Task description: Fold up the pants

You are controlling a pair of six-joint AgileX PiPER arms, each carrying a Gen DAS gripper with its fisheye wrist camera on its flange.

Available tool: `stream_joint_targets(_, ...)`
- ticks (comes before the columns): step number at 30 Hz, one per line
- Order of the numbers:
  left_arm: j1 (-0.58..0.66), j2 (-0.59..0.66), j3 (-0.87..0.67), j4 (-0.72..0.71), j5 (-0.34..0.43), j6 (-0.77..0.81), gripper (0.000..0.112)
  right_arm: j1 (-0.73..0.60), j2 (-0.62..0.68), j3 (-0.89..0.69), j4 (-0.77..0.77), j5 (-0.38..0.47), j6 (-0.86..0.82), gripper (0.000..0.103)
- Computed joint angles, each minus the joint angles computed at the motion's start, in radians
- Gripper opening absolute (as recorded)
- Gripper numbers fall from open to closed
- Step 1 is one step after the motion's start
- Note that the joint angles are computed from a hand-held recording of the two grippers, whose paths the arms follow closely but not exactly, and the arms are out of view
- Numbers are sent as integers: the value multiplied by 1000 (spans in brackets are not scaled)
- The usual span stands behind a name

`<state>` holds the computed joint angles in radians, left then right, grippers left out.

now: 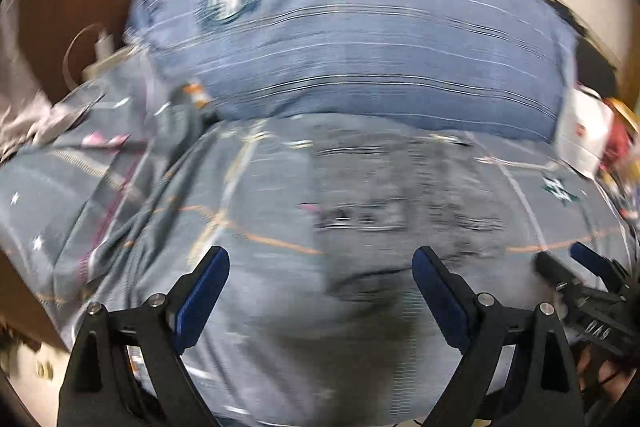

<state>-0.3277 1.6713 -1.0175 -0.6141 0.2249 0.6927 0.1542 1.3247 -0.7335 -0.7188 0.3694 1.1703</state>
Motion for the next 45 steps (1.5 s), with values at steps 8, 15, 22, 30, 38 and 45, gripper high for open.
stream_joint_targets(8,-42,-96,73,-103,21,71,93,139,-144,-38,23,236,-28,98)
stream_joint_targets(15,7,-171,121,-249,105,228,93,295,-170,-125,-1,415,-11,100)
stream_joint_targets(22,32,-163,88,-201,195,206,93,303,-132,-161,43,433,-73,103)
stream_joint_targets(30,-20,-145,62,34,98,-25,93,215,-83,-127,102,340,-144,103)
stream_joint_targets(38,-51,-78,-27,142,139,-147,93,171,-58,-149,126,304,-214,103)
stream_joint_targets(45,-84,-38,-65,262,111,-271,93,123,-31,-166,165,264,-273,103)
